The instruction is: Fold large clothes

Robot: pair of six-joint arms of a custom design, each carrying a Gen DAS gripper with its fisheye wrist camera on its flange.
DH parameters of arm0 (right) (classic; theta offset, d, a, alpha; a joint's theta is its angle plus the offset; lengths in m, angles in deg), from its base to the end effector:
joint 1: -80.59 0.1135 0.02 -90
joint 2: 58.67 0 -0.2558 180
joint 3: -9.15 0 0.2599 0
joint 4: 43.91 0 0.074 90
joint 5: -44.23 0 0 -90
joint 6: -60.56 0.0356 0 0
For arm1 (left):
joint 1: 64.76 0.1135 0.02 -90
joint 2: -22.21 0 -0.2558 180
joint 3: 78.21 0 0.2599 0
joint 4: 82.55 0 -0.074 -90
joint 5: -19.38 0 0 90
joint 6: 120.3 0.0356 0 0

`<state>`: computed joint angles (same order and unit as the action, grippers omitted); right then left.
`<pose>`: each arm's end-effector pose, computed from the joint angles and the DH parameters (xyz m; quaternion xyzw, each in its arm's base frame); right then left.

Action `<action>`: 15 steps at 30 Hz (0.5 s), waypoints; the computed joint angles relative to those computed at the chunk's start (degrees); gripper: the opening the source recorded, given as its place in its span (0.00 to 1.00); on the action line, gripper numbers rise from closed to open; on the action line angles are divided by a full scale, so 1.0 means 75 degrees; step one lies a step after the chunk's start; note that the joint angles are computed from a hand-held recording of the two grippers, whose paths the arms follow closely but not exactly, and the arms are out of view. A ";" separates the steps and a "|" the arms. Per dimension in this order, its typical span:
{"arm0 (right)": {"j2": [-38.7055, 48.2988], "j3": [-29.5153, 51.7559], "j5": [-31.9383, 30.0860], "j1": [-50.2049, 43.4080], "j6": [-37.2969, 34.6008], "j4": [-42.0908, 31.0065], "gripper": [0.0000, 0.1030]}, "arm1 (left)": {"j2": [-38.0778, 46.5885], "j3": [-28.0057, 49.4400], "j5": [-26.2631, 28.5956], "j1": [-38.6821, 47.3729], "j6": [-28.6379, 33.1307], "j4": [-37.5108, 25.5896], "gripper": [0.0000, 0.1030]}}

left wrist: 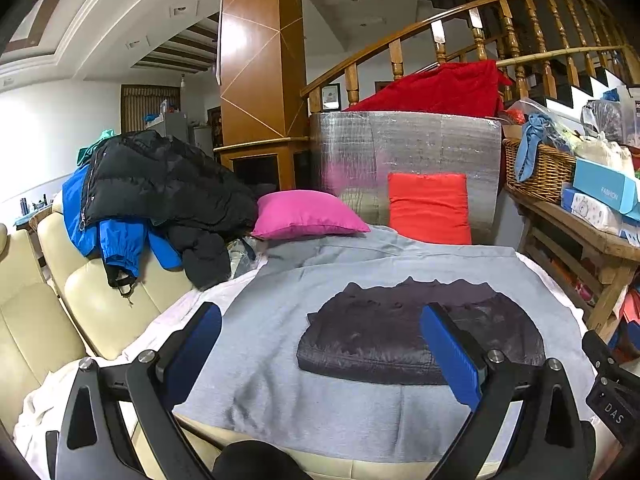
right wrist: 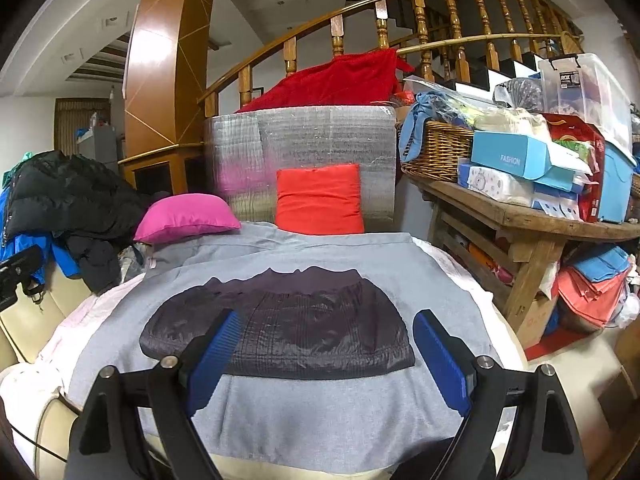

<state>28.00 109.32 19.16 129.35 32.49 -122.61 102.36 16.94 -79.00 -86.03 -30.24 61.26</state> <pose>0.2189 0.2007 0.3487 0.2090 0.8054 -0.1491 0.5343 0.3086 -0.1146 0.3933 0.1117 0.8163 -0.0445 0.5650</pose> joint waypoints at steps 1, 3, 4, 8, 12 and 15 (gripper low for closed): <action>-0.0011 -0.0010 -0.0015 -0.0018 -0.0039 0.0025 0.88 | 0.0001 0.0001 -0.0022 -0.0002 0.0003 0.0005 0.96; 0.0009 -0.0019 -0.0046 -0.0024 -0.0049 0.0043 0.88 | 0.0018 0.0018 -0.0003 0.0018 0.0035 0.0000 0.96; 0.0011 -0.0025 -0.0061 -0.0031 -0.0053 0.0050 0.88 | 0.0026 0.0026 0.0005 0.0026 0.0046 -0.0004 0.96; 0.0061 0.0000 -0.0098 -0.0042 -0.0037 0.0032 0.88 | -0.0001 -0.0015 -0.0025 0.0027 0.0083 0.0038 0.96; 0.0019 -0.0049 -0.0120 -0.0076 -0.0066 0.0078 0.88 | 0.0006 -0.0030 0.0048 0.0075 0.0103 0.0062 0.96; -0.0015 -0.0111 -0.0157 -0.0129 -0.0151 0.0159 0.88 | 0.0013 -0.0029 0.0079 0.0091 0.0129 0.0056 0.96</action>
